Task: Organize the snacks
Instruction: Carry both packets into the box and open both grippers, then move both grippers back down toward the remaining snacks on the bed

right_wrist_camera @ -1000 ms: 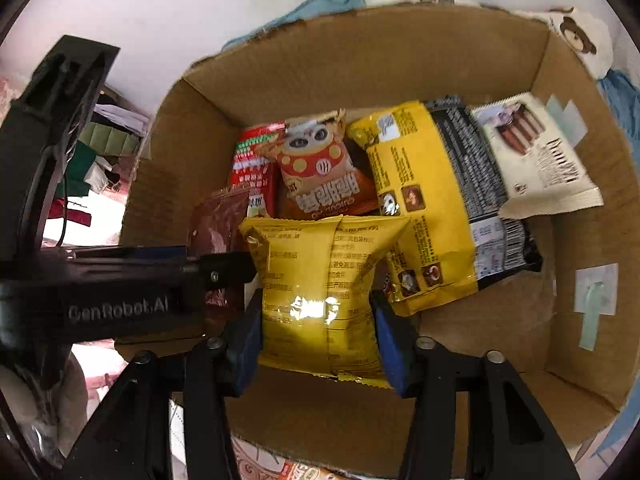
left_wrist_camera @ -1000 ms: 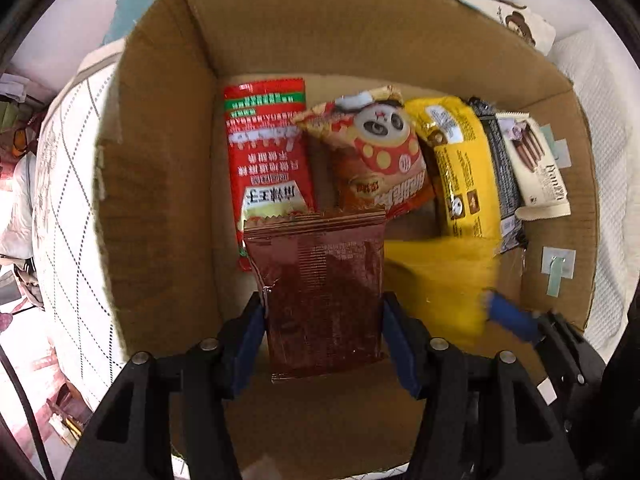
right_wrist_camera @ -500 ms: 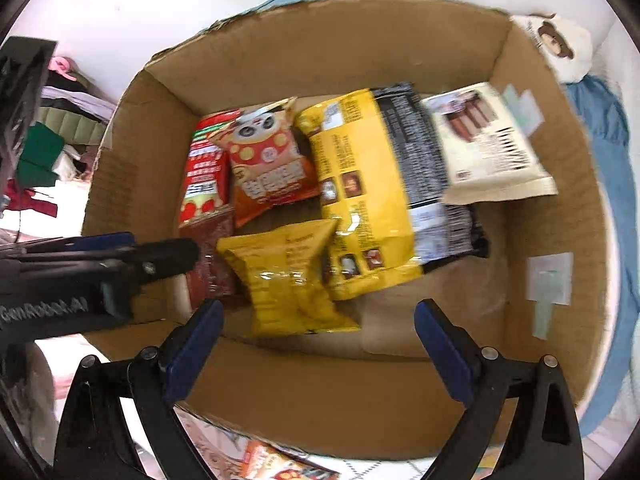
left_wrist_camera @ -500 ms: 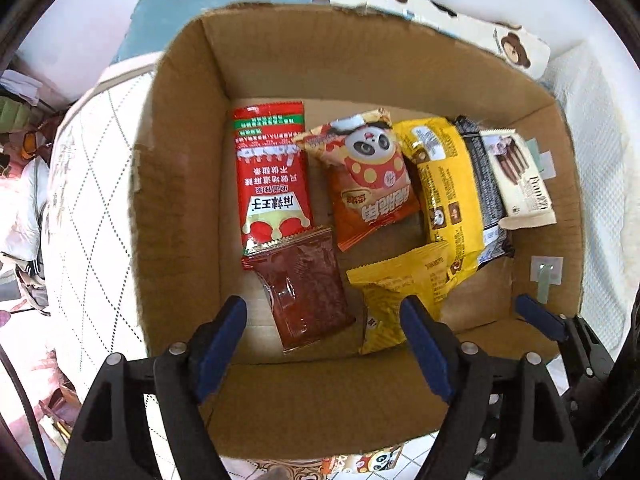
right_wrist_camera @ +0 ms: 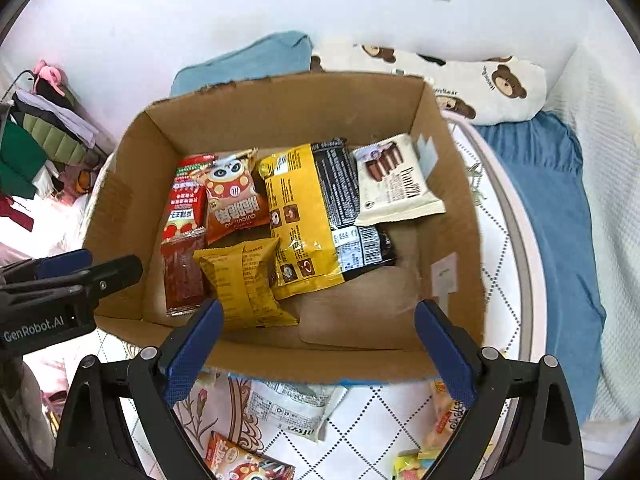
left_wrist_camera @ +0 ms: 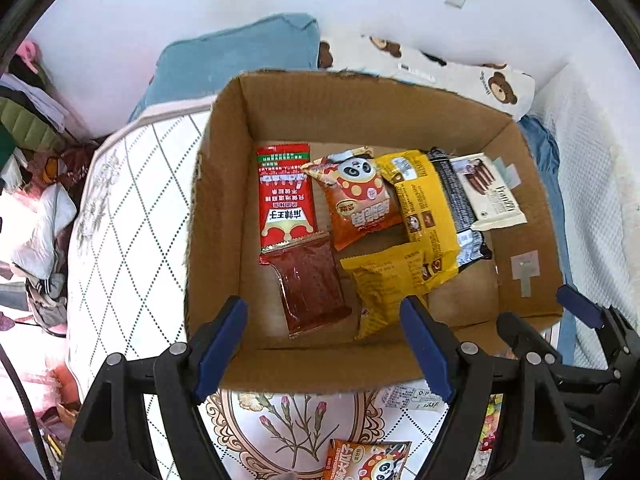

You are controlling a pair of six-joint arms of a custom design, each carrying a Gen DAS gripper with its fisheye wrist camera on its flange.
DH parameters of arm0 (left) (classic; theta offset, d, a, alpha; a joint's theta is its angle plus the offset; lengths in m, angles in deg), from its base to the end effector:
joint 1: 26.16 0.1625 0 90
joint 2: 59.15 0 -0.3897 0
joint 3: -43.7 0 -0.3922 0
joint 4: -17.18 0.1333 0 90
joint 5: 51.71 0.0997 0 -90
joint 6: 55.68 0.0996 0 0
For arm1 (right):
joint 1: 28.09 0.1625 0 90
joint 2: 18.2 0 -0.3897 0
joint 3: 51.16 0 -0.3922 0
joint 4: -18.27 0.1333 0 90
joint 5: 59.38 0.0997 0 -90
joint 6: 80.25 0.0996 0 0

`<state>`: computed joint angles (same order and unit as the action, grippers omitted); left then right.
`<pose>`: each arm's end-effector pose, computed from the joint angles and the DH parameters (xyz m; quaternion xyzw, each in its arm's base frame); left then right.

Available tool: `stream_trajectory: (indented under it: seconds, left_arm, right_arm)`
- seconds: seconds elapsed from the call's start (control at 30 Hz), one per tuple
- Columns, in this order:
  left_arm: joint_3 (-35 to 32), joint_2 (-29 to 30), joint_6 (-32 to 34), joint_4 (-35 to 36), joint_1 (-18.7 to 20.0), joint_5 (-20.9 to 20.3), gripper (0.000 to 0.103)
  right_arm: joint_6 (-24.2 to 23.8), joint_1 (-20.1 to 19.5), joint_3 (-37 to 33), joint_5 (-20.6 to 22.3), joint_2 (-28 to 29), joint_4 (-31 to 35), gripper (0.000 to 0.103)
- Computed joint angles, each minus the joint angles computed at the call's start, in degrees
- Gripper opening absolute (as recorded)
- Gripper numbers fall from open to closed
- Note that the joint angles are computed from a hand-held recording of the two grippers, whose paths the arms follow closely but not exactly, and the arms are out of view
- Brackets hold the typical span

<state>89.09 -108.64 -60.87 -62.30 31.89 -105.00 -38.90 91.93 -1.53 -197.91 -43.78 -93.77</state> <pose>-0.2250 -0.7253 0.3963 0.2364 0.9178 -0.0497 0.3150 0.4545 -0.6694 0.1015 -0.0828 -0.9078 0.2267 0.3431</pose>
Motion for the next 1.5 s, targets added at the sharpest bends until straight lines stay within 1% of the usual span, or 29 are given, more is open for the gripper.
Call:
stream_trajectory:
  seconds: [0.17,0.37,0.53,0.63,0.67,0.77,0.8,0.87,0.9,0.93,0.97,1.0,1.03,1.13,1.27,1.3,1.33,1.37,1.43,1.5]
  left_arm:
    - [7.6,-5.4,2.0,-6.0,-1.69,0.35,0.078]
    - [12.82,-10.01,2.87,-10.08,-3.38,-0.13,0.078]
    - [14.66,-12.33,1.1,-10.35,-4.05,-1.79,0.078]
    - [16.59,-14.3,-1.72,-9.25,-3.91,-3.12,0.078]
    - [17.76,-15.22,-3.27,-8.48,-3.7,-3.49,0.078]
    - [21.36,-17.64,-9.43,-3.24,-1.88,-6.41,0.078]
    - [22.66,-18.32,-11.85,-0.74,-0.78,-8.1,0.078]
    - [24.66,-18.91,-15.7,4.06,1.66,-12.06,0.078]
    - [25.34,-18.89,-17.66,6.52,3.02,-14.27,0.076]
    - [26.27,-18.95,-20.53,8.62,5.18,-18.21,0.076]
    - [26.88,-19.1,-22.27,9.24,6.27,-20.27,0.076]
    - [27.91,-19.38,-24.8,9.6,7.78,-23.22,0.076]
    - [28.79,-19.55,-26.73,9.4,8.88,-25.34,0.076]
    - [30.57,-19.42,-30.95,6.78,10.73,-29.3,0.076]
    - [31.38,-17.75,-35.95,3.41,11.98,-30.14,0.076]
    - [31.57,-17.47,-37.12,2.87,12.22,-30.41,0.076]
    - [31.62,-17.01,-38.38,2.45,12.5,-30.53,0.076]
    - [31.7,-16.58,-39.54,1.93,12.8,-30.5,0.076]
    - [32.37,-16.41,-40.77,1.1,13.1,-29.27,0.076]
    - [32.62,-16.01,-39.62,0.53,12.51,-26.85,0.076]
  right_arm:
    - [0.28,2.05,3.82,-2.98,-2.45,-2.41,0.098]
    - [0.47,4.23,7.37,-5.63,-4.8,-5.96,0.098]
    - [1.2,5.92,10.59,-5.78,-7.05,-9.03,0.098]
    - [2.72,6.57,13.52,-5.06,-8.67,-9.79,0.098]
    - [3.87,6.71,15.26,-4.58,-9.56,-9.61,0.098]
    - [8.63,6.4,21.78,-2.08,-12.18,-7.91,0.098]
    - [9.76,6.22,23.66,-1.36,-12.74,-7.84,0.098]
    - [13.53,5.21,28.64,1.85,-13.94,-6.79,0.098]
    - [14.81,4.63,31.01,3.56,-14.4,-7.34,0.098]
    - [16.09,4.05,33.18,5.1,-14.64,-7.69,0.098]
    - [17.48,3.35,35.62,6.75,-14.68,-8.15,0.098]
    - [17.86,3.04,36.72,7.43,-14.66,-8.59,0.098]
    - [18.26,2.71,37.94,8.09,-14.39,-9.04,0.098]
    - [18.38,2.27,40.2,8.33,-13.19,-10.52,0.098]
    - [17.75,2.1,40.76,7.95,-11.73,-11.8,0.098]
    - [17.49,1.96,40.86,8.17,-11.41,-12.34,0.099]
    - [17.09,1.52,41.19,9.32,-11.15,-13.39,0.099]
    - [17.24,1.21,41.45,9.76,-10.92,-13.66,0.102]
    - [17.0,0.89,41.33,9.83,-10.29,-13.55,0.103]
    - [17.43,0.59,41.14,10.23,-9.99,-13.13,0.103]
